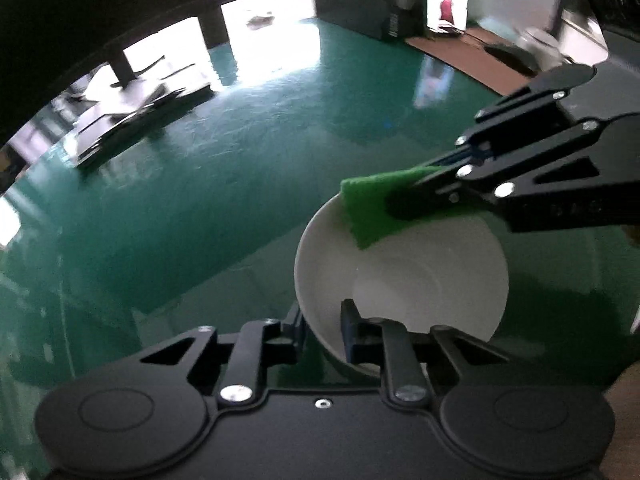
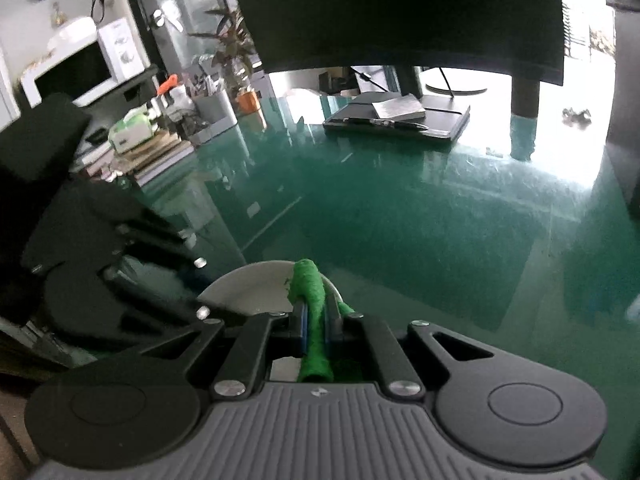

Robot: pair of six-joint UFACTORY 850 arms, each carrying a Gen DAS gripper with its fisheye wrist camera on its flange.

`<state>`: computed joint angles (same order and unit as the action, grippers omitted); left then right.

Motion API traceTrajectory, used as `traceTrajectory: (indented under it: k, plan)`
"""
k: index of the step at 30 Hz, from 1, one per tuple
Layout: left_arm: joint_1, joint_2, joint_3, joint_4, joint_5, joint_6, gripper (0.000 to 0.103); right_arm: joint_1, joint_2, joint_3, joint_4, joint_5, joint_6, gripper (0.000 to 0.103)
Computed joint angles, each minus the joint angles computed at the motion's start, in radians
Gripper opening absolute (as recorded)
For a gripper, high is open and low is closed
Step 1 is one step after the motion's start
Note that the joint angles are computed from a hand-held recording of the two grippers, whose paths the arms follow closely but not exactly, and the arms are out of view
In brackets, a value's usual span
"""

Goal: Clean bowl
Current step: 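Scrub the bowl's inner bottom with the cloth in the right gripper, then rub the cloth back and forth inside the bowl with the right gripper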

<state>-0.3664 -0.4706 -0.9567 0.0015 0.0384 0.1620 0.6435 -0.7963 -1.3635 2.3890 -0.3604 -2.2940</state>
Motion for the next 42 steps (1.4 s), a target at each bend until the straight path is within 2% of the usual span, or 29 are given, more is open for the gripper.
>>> traceTrajectory:
  k: [1, 3, 6, 8, 10, 12, 15, 17, 19, 22, 24, 26, 29, 31, 33, 36, 38, 42]
  plan:
    - [-0.001, -0.001, 0.004, -0.084, 0.015, 0.063, 0.019, 0.003, -0.002, -0.005, -0.010, 0.009, 0.004, 0.006]
    - [-0.002, -0.004, 0.005, -0.125, 0.027, 0.065, 0.020, 0.006, 0.007, 0.003, -0.059, 0.021, 0.045, 0.007]
    - [0.004, -0.005, 0.007, 0.063, 0.037, -0.127, 0.020, 0.000, 0.035, 0.042, -0.278, -0.024, 0.253, 0.007]
    - [0.004, -0.004, 0.008, 0.062, 0.040, -0.125, 0.020, -0.003, 0.052, 0.070, -0.358, -0.067, 0.324, 0.007]
    - [0.002, -0.001, 0.013, -0.004, 0.042, -0.056, 0.021, -0.004, 0.060, 0.086, -0.346, -0.085, 0.317, 0.007]
    - [-0.001, 0.004, 0.019, -0.077, 0.045, 0.020, 0.021, -0.004, 0.057, 0.082, -0.312, -0.066, 0.295, 0.006]
    - [-0.005, 0.007, 0.023, -0.106, 0.049, 0.048, 0.021, -0.003, 0.047, 0.069, -0.151, -0.022, 0.136, 0.005]
    - [-0.006, 0.005, 0.023, -0.120, 0.051, 0.061, 0.022, -0.002, 0.042, 0.061, -0.097, -0.011, 0.094, 0.005]
    - [-0.008, 0.003, 0.023, -0.148, 0.053, 0.088, 0.023, 0.001, 0.044, 0.058, -0.158, -0.005, 0.150, 0.007]
    - [-0.011, 0.001, 0.024, -0.183, 0.055, 0.121, 0.025, -0.001, 0.047, 0.062, -0.343, -0.043, 0.282, 0.007]
    - [-0.011, 0.001, 0.024, -0.184, 0.056, 0.122, 0.025, -0.005, 0.047, 0.064, -0.380, -0.066, 0.308, 0.007]
    - [-0.012, 0.002, 0.025, -0.185, 0.057, 0.125, 0.025, -0.004, 0.049, 0.066, -0.329, -0.052, 0.264, 0.006]
    - [-0.011, 0.004, 0.029, -0.135, 0.058, 0.076, 0.025, -0.006, 0.046, 0.065, -0.160, -0.025, 0.116, 0.004]
    - [-0.011, 0.004, 0.031, -0.126, 0.060, 0.067, 0.025, -0.007, 0.041, 0.059, -0.128, -0.024, 0.103, 0.004]
    - [-0.011, 0.004, 0.031, -0.124, 0.061, 0.065, 0.025, -0.001, 0.043, 0.061, -0.154, -0.017, 0.118, 0.006]
    - [-0.011, 0.003, 0.030, -0.123, 0.061, 0.066, 0.025, 0.000, 0.049, 0.070, -0.332, -0.059, 0.248, 0.006]
    - [-0.011, 0.004, 0.031, -0.137, 0.061, 0.079, 0.025, -0.002, 0.048, 0.073, -0.295, -0.061, 0.216, 0.005]
    - [-0.015, 0.008, 0.037, -0.152, 0.060, 0.088, 0.026, -0.002, 0.038, 0.064, -0.119, -0.031, 0.049, 0.003]
